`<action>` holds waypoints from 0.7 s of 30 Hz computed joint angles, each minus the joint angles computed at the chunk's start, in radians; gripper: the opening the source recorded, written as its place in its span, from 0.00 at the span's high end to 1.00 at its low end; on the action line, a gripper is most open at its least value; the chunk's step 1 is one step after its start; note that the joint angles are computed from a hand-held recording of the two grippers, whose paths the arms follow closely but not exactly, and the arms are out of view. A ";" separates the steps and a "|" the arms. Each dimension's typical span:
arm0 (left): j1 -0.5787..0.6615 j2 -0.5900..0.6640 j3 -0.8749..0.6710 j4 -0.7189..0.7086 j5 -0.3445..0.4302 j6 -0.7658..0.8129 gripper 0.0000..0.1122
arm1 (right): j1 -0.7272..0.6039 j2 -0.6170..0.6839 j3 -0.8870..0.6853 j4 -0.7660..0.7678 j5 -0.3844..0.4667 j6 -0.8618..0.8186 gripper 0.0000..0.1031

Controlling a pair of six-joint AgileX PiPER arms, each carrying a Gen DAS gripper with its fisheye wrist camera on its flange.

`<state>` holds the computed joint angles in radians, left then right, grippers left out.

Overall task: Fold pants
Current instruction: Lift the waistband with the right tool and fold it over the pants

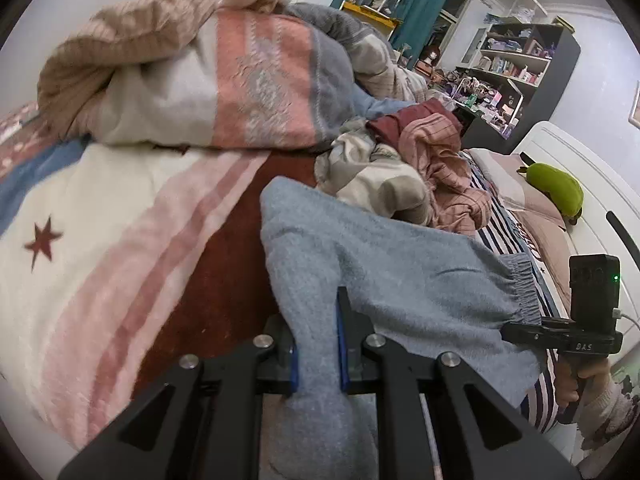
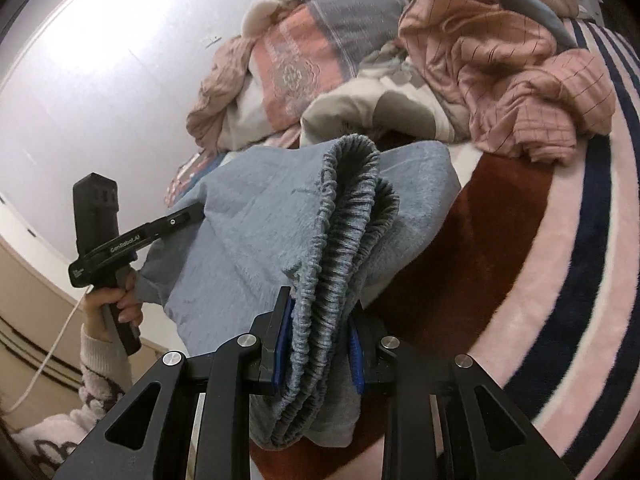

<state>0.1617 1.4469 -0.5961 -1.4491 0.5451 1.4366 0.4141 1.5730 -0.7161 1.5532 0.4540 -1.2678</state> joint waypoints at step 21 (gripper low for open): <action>-0.108 -0.041 0.015 0.131 -0.250 -0.230 0.75 | 0.021 -0.016 0.043 0.020 -0.058 -0.045 0.64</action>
<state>0.0537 1.4061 -0.5811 -1.3185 0.2946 1.2063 0.4353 1.5567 -0.6729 1.5730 0.3964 -1.3130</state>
